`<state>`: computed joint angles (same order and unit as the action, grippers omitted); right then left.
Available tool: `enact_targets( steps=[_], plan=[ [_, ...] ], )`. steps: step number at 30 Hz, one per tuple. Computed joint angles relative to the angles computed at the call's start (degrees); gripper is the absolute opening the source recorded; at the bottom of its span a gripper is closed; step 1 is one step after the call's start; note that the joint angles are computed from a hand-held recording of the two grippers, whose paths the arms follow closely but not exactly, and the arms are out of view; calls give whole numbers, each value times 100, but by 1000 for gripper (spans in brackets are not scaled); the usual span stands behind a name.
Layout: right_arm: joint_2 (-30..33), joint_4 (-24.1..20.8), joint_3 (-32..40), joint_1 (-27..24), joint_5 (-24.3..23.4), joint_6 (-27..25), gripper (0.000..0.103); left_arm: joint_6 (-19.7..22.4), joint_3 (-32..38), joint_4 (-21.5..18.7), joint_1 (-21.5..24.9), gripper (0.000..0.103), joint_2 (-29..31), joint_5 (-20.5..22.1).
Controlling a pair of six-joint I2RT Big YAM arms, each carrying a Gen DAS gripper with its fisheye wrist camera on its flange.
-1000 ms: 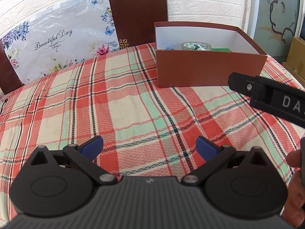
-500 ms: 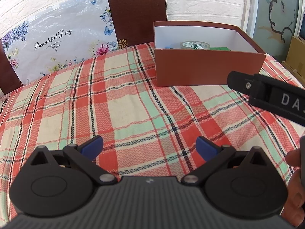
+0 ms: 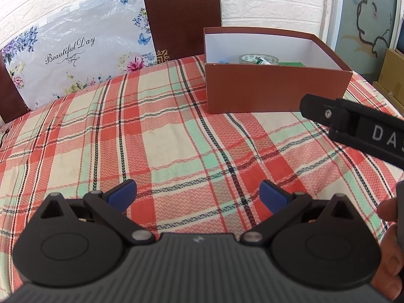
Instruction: Organize objects
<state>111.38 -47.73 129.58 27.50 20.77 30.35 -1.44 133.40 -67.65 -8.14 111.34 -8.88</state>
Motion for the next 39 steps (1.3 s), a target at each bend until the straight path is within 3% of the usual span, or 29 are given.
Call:
enact_targets(
  steps=[39],
  plan=[
    [107,-190,167,25,-73,64,103,-243,338,-410,56,103,207,139]
  ],
)
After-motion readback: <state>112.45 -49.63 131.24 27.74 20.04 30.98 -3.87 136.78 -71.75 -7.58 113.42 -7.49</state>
